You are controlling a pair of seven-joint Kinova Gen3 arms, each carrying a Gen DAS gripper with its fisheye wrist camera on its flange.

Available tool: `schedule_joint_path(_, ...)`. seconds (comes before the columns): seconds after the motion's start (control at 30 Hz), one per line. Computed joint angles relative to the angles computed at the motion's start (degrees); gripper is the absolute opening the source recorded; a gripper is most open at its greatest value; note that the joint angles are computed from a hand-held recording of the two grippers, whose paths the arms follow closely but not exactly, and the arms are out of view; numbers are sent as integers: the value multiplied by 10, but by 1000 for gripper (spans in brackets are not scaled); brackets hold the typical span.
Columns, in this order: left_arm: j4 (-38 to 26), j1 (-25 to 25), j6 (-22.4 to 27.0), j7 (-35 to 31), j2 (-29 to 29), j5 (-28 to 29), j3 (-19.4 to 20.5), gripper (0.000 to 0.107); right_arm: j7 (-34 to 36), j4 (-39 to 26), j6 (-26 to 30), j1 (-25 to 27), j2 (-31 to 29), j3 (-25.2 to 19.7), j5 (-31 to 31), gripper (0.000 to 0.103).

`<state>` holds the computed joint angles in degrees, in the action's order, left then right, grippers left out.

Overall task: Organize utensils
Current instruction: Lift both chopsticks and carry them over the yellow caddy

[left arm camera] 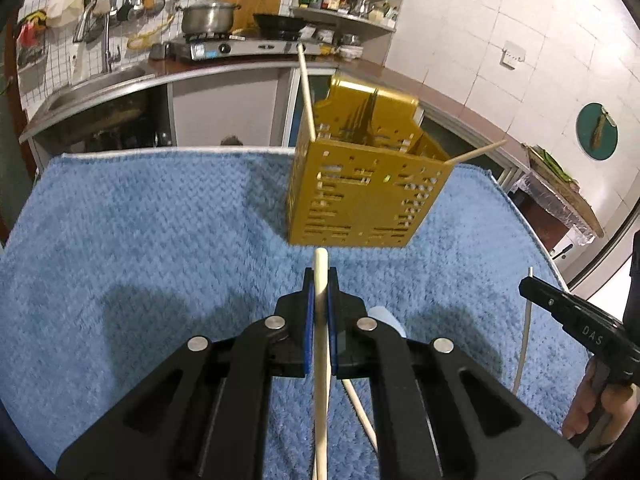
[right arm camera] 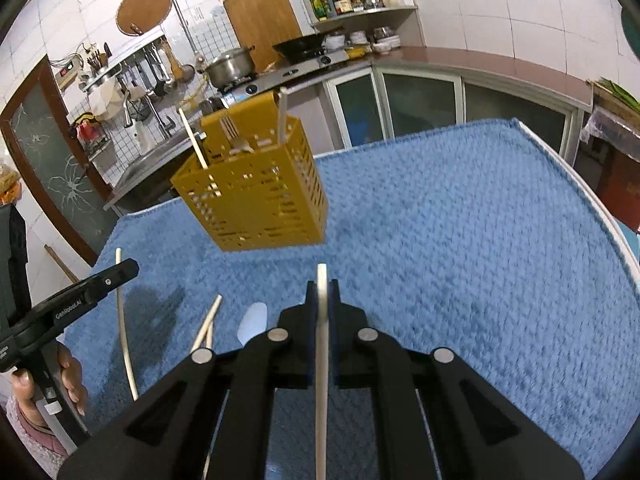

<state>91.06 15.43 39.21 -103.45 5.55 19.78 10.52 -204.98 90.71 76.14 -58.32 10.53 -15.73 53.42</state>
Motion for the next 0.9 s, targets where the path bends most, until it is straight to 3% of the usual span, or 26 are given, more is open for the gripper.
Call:
schedule_joint_path(0.43,-29,-12,-18,-36,-14,58,-4,4,53,-70,94,-36,7,2,104,5)
schedule_joint_path(0.73,-77,0,-51,-10,2,30,3,4,136,-137,122,-50,28,27,210,5)
schedule_joint_path(0.9,-124,20,-83,23,20,-17,7,4,183,-181,115,-49,44,53,253,5)
